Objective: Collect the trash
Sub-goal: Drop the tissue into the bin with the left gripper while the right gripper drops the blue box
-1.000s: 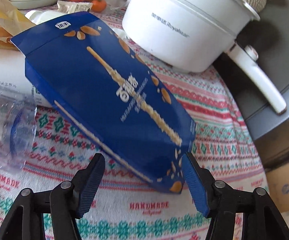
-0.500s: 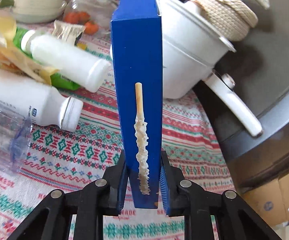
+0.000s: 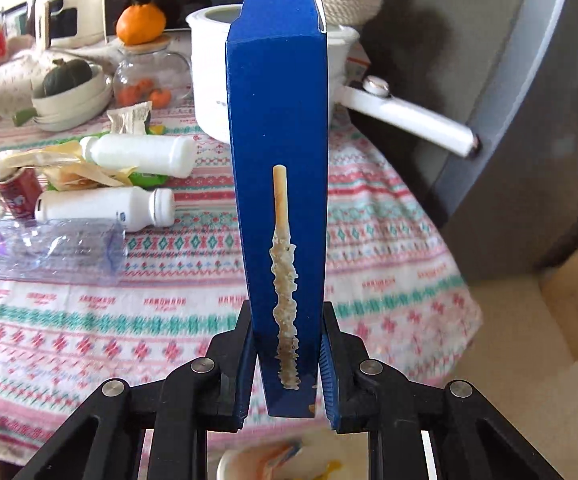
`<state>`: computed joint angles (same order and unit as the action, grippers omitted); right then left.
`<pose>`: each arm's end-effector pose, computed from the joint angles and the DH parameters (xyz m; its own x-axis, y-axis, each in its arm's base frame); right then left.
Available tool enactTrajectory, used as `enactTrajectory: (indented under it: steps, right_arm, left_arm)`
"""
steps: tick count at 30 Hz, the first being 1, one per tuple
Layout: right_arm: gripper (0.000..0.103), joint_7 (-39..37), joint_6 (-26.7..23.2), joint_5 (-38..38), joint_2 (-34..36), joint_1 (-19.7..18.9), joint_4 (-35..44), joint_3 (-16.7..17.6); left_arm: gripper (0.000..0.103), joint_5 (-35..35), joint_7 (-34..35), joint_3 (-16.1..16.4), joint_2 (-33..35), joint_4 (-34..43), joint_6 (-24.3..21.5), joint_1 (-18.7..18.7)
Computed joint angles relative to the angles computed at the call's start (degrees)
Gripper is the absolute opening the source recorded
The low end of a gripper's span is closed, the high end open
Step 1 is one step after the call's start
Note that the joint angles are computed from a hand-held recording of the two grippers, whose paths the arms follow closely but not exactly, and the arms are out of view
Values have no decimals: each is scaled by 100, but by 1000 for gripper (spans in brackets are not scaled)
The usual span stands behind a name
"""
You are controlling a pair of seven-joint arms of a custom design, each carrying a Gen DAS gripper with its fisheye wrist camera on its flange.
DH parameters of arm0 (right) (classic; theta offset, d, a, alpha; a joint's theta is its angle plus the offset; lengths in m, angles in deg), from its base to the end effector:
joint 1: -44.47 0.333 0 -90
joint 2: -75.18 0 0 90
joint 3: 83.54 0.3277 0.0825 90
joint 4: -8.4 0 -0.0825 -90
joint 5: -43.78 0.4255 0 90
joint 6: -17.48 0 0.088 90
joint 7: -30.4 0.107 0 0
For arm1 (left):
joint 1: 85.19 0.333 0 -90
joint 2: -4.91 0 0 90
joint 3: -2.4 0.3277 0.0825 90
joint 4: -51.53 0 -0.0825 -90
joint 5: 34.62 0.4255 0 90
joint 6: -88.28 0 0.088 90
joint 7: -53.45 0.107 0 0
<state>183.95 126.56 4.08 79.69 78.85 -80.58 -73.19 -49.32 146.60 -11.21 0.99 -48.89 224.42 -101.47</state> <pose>0.4990 0.4225 0.6470 -0.2243 -0.9692 0.1022 -0.7533 0.1059 -0.6491 0.5412 -0.3201 0.6722 -0.4989 -0.8427 0.2023 -0.7264 0.2793 -0.6280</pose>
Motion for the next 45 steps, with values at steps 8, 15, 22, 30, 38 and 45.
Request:
enactTrajectory:
  steps: [8, 15, 22, 30, 38, 45]
  right_arm:
    - [23, 966, 476, 677, -1253, -228, -1493, 300]
    - [23, 1499, 495, 1154, -2114, -490, -2471, 597]
    - [23, 1742, 373, 1676, -2718, -670, -3099, 752]
    - [23, 1863, 276, 2073, -3084, -790, -3483, 799]
    - [24, 1855, 245, 2300, -3247, -854, -3685, 796]
    - [24, 1816, 273, 2415, -3315, -896, -3773, 792]
  left_arm:
    - [36, -241, 325, -168, -8, -37, -136, -273]
    - [36, -437, 855, -380, 159, 53, -340, -627]
    - [37, -389, 1104, -617, 656, 333, -561, -958]
    - [38, 176, 897, -763, 1324, 723, -513, -1260]
    - [48, 508, 871, -791, 1505, 740, -360, -1385]
    - [66, 716, 687, -759, 1499, 781, -394, -1392]
